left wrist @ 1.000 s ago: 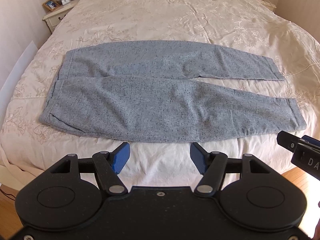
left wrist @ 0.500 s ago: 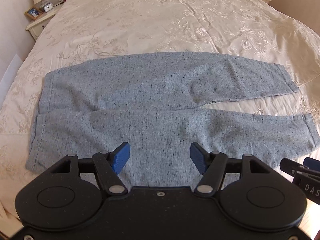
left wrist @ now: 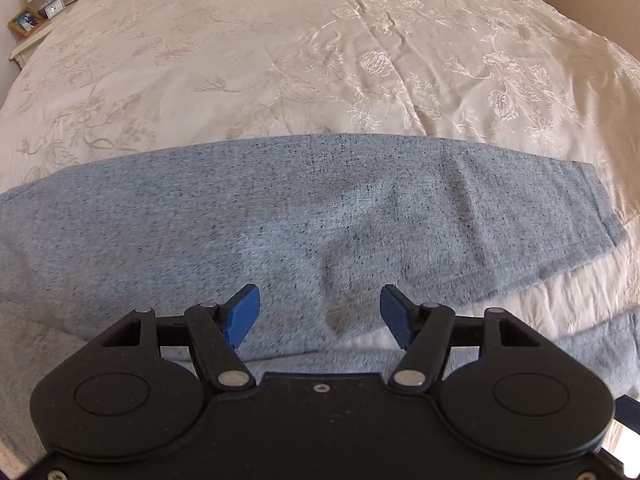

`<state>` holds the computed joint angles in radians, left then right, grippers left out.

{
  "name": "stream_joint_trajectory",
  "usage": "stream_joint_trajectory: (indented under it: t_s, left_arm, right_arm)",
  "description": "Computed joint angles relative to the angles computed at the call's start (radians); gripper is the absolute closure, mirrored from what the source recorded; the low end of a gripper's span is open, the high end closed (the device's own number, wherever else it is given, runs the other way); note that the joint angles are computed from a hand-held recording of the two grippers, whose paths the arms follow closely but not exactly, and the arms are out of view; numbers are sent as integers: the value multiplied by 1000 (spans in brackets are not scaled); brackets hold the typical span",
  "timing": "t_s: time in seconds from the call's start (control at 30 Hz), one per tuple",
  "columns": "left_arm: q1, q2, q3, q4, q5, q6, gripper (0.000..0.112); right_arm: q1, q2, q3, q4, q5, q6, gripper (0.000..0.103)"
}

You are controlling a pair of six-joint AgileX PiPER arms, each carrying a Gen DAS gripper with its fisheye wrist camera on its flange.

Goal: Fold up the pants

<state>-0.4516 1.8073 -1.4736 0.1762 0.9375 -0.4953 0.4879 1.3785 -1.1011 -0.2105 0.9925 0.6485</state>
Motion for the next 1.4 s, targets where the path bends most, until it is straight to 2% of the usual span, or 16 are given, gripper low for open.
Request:
stream_joint_trajectory:
  t_s: [0.1, 0.2, 0.27, 0.3, 0.43, 0.6, 0.73, 0.8, 0.93, 1.23, 1.3, 1.37, 1.4]
  left_arm:
    - [-7, 102, -45, 1, 12, -19, 45]
    - [-2, 147, -1, -61, 24, 20, 46]
    - [-37, 93, 115, 15, -63, -17, 42]
    - [-55, 71, 152, 48, -80, -26, 42]
    - [-83, 18, 224, 100, -95, -82, 42]
    - [-72, -23, 268, 81, -95, -143, 42]
    - [-77, -15, 273, 102, -101, -167, 42]
    - [-80, -12, 270, 109, -93, -173, 42]
    - [-82, -17, 273, 111, -87, -175, 42]
    - [-38, -32, 266, 55, -72, -93, 42]
    - [-24, -64, 300, 35, -76, -70, 42]
    - [-19, -92, 321, 27, -73, -58, 42]
    - [-19, -116, 335, 28, -66, -61, 42]
  right_arm:
    - [-98, 55, -13, 66, -61, -145, 43]
    - [-185, 114, -39, 126, -106, -282, 43]
    - [-237, 153, -58, 168, -132, -357, 43]
    - [-259, 174, -69, 189, -142, -387, 42]
    - [-317, 282, -135, 283, -184, -514, 42]
    - [-315, 454, -254, 365, -290, -709, 42]
    - [-326, 624, -424, 487, -258, -842, 47]
    - [-321, 692, -493, 469, -247, -833, 47]
    - [-332, 771, -568, 328, -255, -799, 49]
    - [-560, 786, -530, 146, -314, -737, 49]
    - [-601, 800, -544, 113, -316, -714, 50]
    - [-635, 801, -546, 143, -322, -750, 51]
    - [-633, 797, -539, 98, -331, -726, 50]
